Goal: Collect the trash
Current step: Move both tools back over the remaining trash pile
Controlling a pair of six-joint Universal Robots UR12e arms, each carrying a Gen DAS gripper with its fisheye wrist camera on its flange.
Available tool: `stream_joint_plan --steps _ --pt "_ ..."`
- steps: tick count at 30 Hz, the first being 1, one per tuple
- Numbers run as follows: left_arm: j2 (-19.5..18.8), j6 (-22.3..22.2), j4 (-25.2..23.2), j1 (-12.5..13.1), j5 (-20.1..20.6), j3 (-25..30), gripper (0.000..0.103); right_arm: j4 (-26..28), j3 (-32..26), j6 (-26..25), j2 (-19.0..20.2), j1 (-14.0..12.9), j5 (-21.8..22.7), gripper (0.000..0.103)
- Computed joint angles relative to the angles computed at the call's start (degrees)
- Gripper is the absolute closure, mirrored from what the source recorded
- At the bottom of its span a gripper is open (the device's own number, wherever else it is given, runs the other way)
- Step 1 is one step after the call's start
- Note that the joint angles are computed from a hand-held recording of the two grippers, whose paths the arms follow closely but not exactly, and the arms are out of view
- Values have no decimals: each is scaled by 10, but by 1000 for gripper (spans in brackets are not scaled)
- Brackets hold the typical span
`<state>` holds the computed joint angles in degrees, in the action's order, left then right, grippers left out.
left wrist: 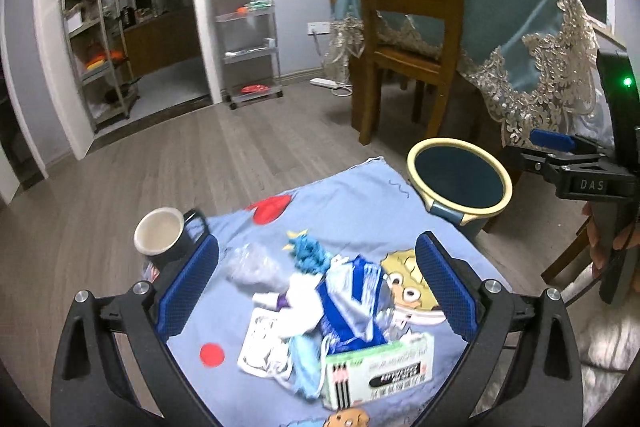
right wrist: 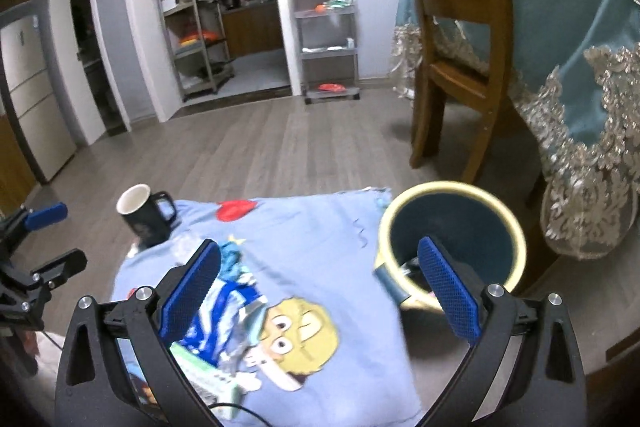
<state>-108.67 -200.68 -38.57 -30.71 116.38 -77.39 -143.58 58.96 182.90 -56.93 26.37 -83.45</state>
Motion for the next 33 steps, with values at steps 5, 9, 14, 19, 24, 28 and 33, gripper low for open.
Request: stream_joint_plan --steps 5,9,14,19,24,28,33 --pt "28 -25 5 0 8 -46 6 2 16 23 -8 10 11 5" --pt "45 -49 2 4 15 -76 6 8 27 52 -12 13 34 5" --pt "56 -61 8 8 25 -101 6 33 27 60 -9 21 41 5" --pt "63 -111 0 19 2 -120 6 71 11 47 3 29 31 5" --pt "64 -128 -5 29 -15 -128 6 121 -9 56 20 36 42 5" --pt "59 -128 -17 32 -36 -129 6 153 -24 42 33 44 26 5" --pt "45 -117 -46 30 -46 -120 6 192 -37 34 42 47 24 5"
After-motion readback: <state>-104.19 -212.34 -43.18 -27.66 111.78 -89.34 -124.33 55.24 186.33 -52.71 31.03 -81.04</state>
